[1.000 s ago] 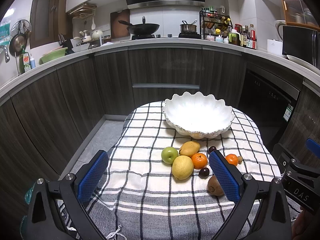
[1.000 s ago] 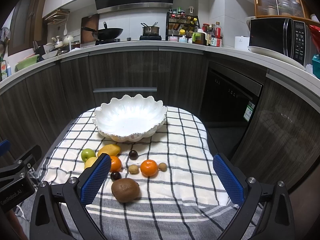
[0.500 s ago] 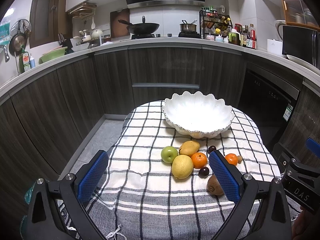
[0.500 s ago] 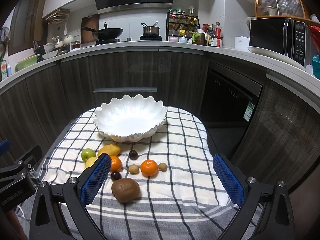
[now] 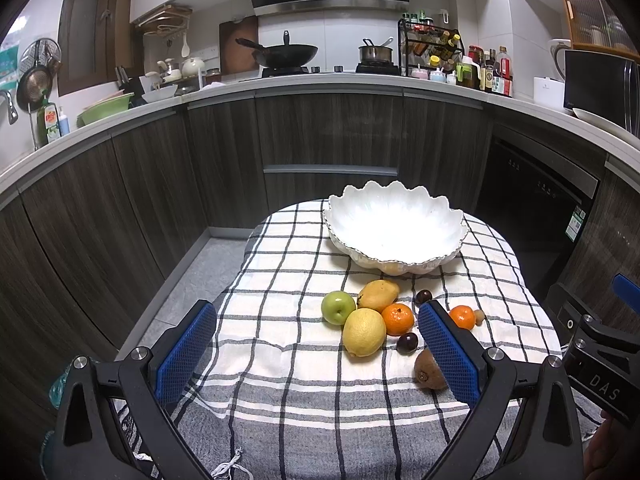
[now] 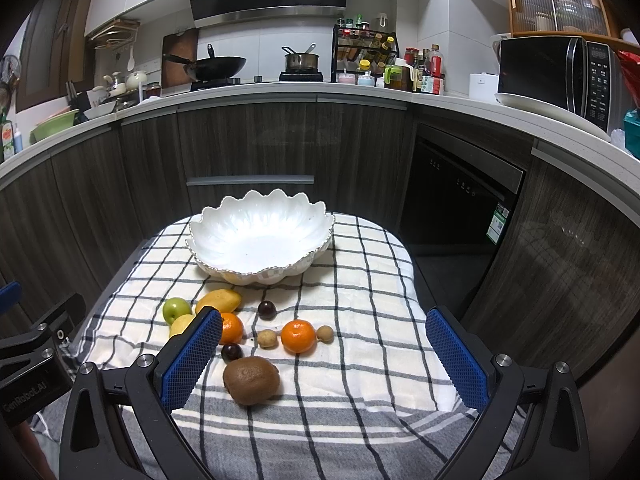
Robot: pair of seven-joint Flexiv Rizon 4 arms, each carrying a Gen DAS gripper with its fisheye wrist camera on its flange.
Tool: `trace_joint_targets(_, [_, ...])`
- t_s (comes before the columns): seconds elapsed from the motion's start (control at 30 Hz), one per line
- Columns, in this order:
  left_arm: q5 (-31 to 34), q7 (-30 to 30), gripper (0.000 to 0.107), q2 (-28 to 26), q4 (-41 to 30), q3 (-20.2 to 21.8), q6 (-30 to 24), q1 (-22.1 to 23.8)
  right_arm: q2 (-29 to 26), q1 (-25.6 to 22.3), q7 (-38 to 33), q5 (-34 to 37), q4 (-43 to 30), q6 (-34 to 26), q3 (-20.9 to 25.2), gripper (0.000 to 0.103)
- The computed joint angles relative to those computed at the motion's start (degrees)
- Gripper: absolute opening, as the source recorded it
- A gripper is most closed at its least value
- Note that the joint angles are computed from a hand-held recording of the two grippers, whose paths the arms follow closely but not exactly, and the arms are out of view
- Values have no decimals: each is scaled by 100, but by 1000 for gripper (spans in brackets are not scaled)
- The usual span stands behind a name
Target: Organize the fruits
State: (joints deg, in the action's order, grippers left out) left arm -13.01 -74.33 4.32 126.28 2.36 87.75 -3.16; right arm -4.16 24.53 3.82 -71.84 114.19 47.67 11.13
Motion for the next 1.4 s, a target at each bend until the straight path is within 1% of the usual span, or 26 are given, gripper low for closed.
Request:
trace_joint_targets(1.0, [58, -45, 103, -9, -1, 2, -12, 17, -7, 1, -46, 14, -14, 5, -5, 103])
trace_joint_targets(1.17, [54, -47, 103, -135, 32, -12, 93, 11, -102, -2, -108, 16, -65, 87, -35, 103])
trace_joint_targets(1.4, [171, -130, 103, -300, -90, -9, -26, 110, -311, 67, -358, 184, -211, 189, -94, 103])
